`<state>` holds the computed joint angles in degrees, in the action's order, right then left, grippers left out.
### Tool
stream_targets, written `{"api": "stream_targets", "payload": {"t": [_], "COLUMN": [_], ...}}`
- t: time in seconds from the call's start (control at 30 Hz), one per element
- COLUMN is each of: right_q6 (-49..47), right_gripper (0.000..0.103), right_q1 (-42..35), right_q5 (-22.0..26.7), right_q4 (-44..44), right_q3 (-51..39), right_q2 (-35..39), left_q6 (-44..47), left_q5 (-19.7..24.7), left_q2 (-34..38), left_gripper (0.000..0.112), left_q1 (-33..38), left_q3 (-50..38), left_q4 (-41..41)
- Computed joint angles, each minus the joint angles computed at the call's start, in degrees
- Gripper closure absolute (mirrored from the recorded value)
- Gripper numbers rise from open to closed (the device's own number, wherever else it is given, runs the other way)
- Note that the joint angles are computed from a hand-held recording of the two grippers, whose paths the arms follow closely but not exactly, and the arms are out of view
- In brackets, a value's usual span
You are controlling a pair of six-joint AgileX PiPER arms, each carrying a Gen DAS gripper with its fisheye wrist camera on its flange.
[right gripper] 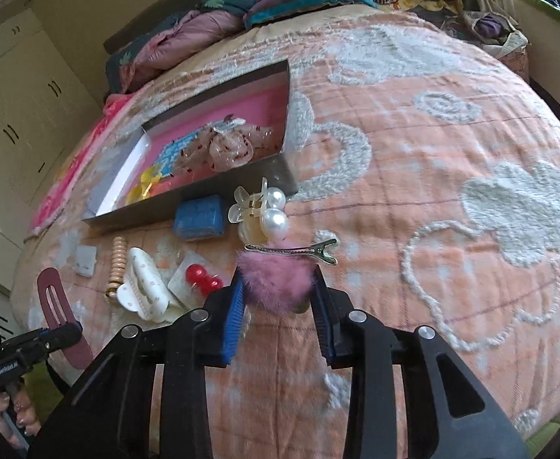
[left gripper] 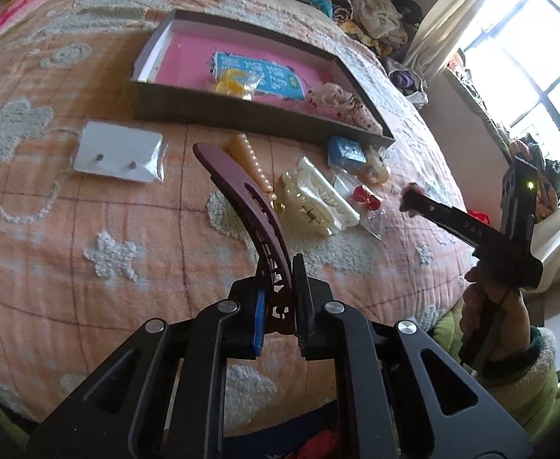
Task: Organize jewelry
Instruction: 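Grasp the maroon barrette with the left tool while the right grasps the pink pom-pom clip, then carry both clips to the tray and open the right tool to release the pom-pom clip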
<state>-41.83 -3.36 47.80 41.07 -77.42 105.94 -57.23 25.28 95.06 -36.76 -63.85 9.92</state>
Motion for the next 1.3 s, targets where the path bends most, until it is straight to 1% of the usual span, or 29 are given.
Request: {"api": "stream_targets", "payload": {"t": [0.17, 0.37, 0.53, 0.67, 0.9, 1.1, 1.3], "right_q6": [-2.2, -3.9, -4.0, -3.4, -1.6, 1.1, 3.7], "right_gripper": [0.072, 0.072, 0.072, 0.072, 0.072, 0.072, 0.072], "right_q1": [-1.5, -1.0, 1.7, 3.5, 6.8, 9.1, 10.2], "right_q5": [1.6, 2.7, 3.1, 3.8, 6.0, 8.0, 8.9], "right_q4": [1.7, 2.4, 1.7, 1.4, 1.4, 1.4, 0.7], "right_q3": [1.4, 2.7, 2.2, 0.9, -4.2, -10.6, -17.6], "right_q2": [-3.1, -6.7, -8.5, -8.6, -7.3, -5.4, -3.3], "left_q6": [-3.4, -4.9, -3.5, -1.4, 2.6, 7.4, 10.9], "left_q5": [2.7, 4.5, 5.9, 6.9, 8.0, 9.6, 11.6], "left_q2": [-2.0, -4.2, -5.6, -6.3, -6.1, -4.2, -1.6], "left_gripper": [0.107, 0.107, 0.107, 0.107, 0.107, 0.107, 0.107], "left_q1": [-0.6, 0.8, 2.8, 4.8, 7.8, 10.0, 11.0], "left_q3": [-0.5, -0.2, -0.5, -1.3, -4.2, -9.1, -14.8], "left_q4": [5.0, 7.7, 8.5, 8.2, 7.2, 5.4, 4.2]}}
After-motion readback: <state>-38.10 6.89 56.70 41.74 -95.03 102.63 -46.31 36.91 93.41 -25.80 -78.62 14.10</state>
